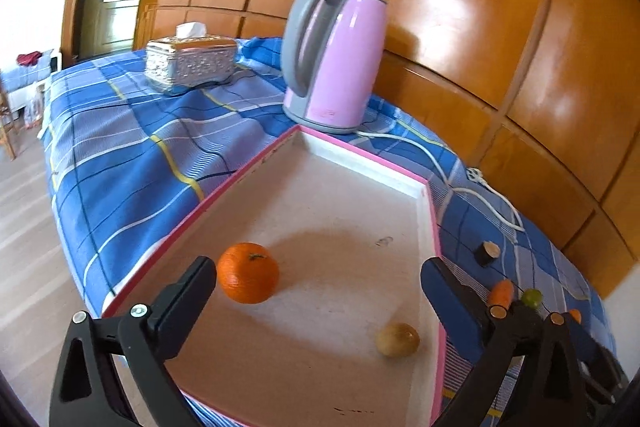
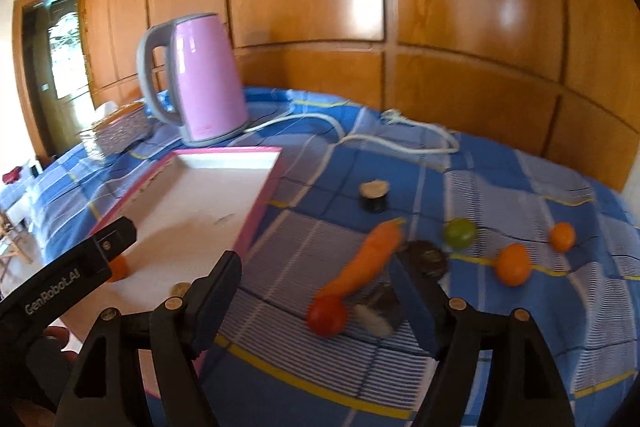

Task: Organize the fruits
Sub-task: 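Move both tools back toward the remaining produce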

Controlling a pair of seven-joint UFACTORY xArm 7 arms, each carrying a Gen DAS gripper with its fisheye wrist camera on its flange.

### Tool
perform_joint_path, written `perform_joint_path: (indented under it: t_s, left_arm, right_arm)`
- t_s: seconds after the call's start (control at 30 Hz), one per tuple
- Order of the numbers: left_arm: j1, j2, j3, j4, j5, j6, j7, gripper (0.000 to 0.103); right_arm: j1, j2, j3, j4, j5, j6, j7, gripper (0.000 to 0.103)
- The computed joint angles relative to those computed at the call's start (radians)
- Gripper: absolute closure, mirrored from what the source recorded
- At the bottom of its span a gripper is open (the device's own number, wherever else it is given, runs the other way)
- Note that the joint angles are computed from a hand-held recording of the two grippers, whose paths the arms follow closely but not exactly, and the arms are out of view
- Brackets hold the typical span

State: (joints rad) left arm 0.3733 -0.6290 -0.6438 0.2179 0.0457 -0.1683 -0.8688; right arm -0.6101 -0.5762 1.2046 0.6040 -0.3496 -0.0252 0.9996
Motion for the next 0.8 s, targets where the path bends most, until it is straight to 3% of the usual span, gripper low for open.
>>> perform_joint_path:
  t_s: [0.13,0.3,0.37,0.43,0.57,0.7,0.8]
  left_arm:
    - [0.015,-0.008,-0.034,-0.002,0.008,-0.042,0.025,0.0]
    - [-0.012,-0.001,-0.041,-0.006,0.006,-0.093,0.095,0.0]
    - [-0.038,0.012,-0.024,-0.008,0.0,-0.11,0.13,0.0]
    - [-0.064,0.034,-0.007,-0.013,-0.006,-0.16,0.166,0.0]
    - [-0.07,0.042,-0.04,-0.027,-0.038,-0.255,0.23,0.0]
    - [-0.134,0.071,-0.005,-0.01,-0.036,-0.233,0.3,0.0]
    - [-0.255,0.121,0.116,0.006,0.0,-0.189,0.345,0.0]
  right_arm:
    - [0.042,-0.088,-0.043,-0.029,0.016,0.07,0.048,0.025]
    - [0.12,-0.109,-0.151,-0.086,0.04,0.155,0.15,0.025]
    - [0.182,-0.079,-0.248,-0.15,0.067,0.094,0.194,0.026]
    - [0.231,-0.049,-0.33,-0.197,0.088,0.053,0.236,0.034]
    - [0.373,0.054,-0.53,-0.277,0.156,-0.045,0.271,0.035]
    - [0.398,0.072,-0.548,-0.289,0.189,-0.067,0.26,0.035]
    - [0.398,0.094,-0.541,-0.277,0.193,-0.086,0.229,0.036]
